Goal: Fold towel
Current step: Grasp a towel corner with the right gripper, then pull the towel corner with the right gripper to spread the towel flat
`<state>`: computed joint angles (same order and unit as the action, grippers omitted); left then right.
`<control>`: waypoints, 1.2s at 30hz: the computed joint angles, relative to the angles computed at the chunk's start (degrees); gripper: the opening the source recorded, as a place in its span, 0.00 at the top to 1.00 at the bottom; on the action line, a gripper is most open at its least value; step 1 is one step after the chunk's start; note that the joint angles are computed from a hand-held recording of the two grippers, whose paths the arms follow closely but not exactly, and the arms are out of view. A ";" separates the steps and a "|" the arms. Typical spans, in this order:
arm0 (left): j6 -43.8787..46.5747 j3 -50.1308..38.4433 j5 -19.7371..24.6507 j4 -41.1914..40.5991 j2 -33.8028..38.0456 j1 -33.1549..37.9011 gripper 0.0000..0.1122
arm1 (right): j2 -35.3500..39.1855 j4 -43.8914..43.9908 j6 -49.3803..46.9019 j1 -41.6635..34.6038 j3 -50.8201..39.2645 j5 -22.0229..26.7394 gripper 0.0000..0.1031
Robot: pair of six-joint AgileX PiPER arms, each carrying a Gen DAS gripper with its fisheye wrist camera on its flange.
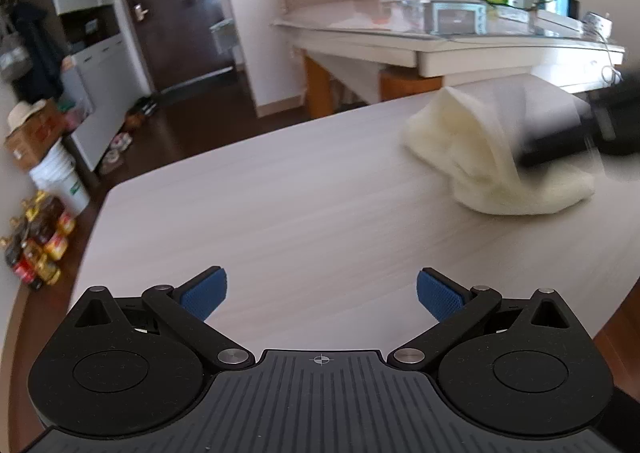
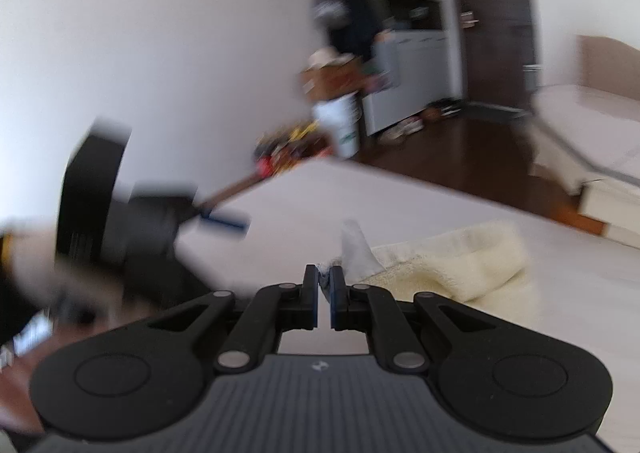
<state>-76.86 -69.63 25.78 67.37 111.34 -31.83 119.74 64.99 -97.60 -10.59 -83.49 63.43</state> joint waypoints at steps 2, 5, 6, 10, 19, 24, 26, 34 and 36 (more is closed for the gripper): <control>0.17 0.99 -0.71 -0.57 -1.38 1.22 0.08 | -0.81 -1.40 -1.76 1.19 2.99 -0.79 0.94; 1.53 1.12 -2.78 -2.01 -2.43 2.65 0.08 | -1.69 -3.16 -4.43 2.70 6.66 -1.89 0.94; 3.23 0.47 -3.82 -3.57 -2.31 2.92 0.08 | -1.88 -3.53 -5.16 3.02 7.68 -1.80 0.94; 12.43 -4.88 -6.30 -10.96 0.78 2.59 0.08 | -2.91 -5.22 -6.71 4.12 10.67 -0.86 0.94; 38.06 -26.17 -2.65 -31.85 15.05 2.10 0.08 | -3.23 -8.20 -6.50 -2.08 9.24 2.08 0.78; 47.18 -35.54 1.71 -40.35 20.92 2.77 0.08 | -2.33 -7.86 -1.05 -6.24 4.32 -2.63 0.69; 47.36 -38.45 3.17 -40.34 22.75 2.79 0.08 | -1.12 -6.65 2.63 -5.36 1.53 -7.30 0.69; 47.61 -52.04 12.60 -35.87 31.49 1.75 0.08 | 3.66 -3.89 4.30 -2.08 -4.25 -17.39 0.72; 48.19 -52.81 12.65 -35.96 32.39 1.97 0.08 | 5.72 -4.40 3.47 -0.36 -6.09 -19.49 0.73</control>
<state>-28.66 -122.44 38.43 31.41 143.73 -29.86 125.46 60.59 -94.13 -10.95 -89.58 43.95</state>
